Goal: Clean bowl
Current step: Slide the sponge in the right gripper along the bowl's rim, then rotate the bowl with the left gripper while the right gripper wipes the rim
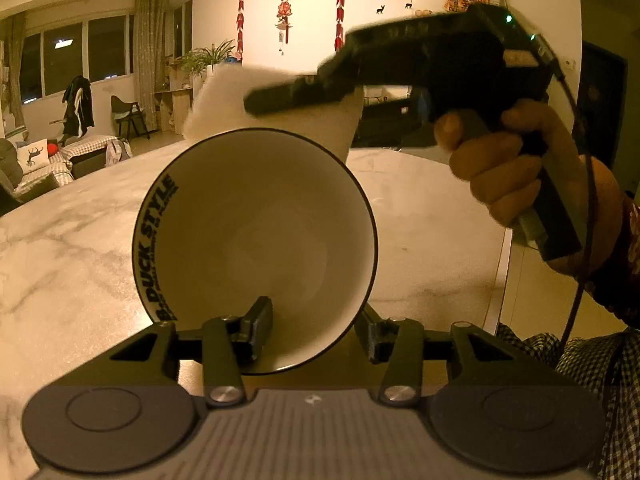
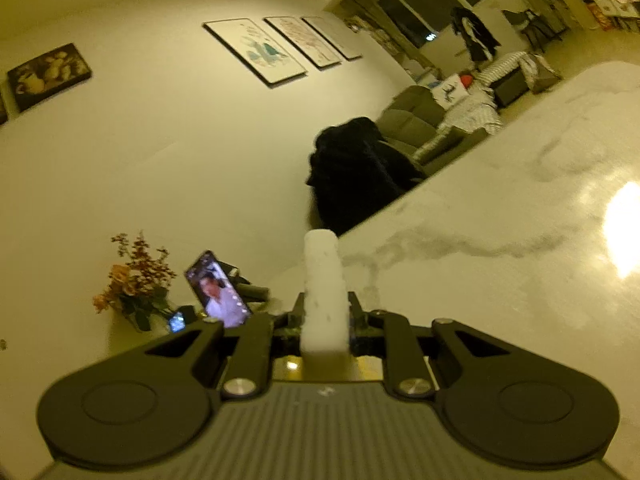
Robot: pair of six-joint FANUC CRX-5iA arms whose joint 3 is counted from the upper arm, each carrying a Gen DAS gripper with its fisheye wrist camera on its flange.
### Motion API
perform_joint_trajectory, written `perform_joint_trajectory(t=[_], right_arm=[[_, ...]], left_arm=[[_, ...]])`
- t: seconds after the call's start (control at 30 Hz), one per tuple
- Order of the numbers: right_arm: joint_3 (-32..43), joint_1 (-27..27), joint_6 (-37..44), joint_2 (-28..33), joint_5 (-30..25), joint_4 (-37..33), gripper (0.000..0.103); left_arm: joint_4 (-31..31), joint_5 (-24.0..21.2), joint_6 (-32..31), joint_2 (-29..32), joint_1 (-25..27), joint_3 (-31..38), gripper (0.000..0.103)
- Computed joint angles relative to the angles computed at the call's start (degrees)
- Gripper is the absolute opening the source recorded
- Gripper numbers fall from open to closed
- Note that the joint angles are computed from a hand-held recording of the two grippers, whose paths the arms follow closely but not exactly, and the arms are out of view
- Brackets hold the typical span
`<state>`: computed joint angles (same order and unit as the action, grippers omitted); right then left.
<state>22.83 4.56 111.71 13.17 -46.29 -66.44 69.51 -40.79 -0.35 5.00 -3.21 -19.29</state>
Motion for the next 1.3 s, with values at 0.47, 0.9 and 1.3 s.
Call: perform_joint_trajectory(t=[0.47, 0.9, 1.3], right_arm=[[-0.4, 0.0, -2.9, 0.7, 0.3, 3.0, 0.018], [-0.4, -0.5, -1.7, 0.9, -0.7, 1.6, 0.019], [-0.2, -1.3, -0.7, 0.6, -1.8, -1.1, 0.019]], left_arm=[[-4.4, -0.8, 2.5, 0.0, 0.3, 1.7, 0.05], [-1.5, -3.7, -0.1, 0.9, 0.9, 4.9, 0.01], [0.4, -4.4, -0.2, -1.0, 2.4, -1.1, 0.026]])
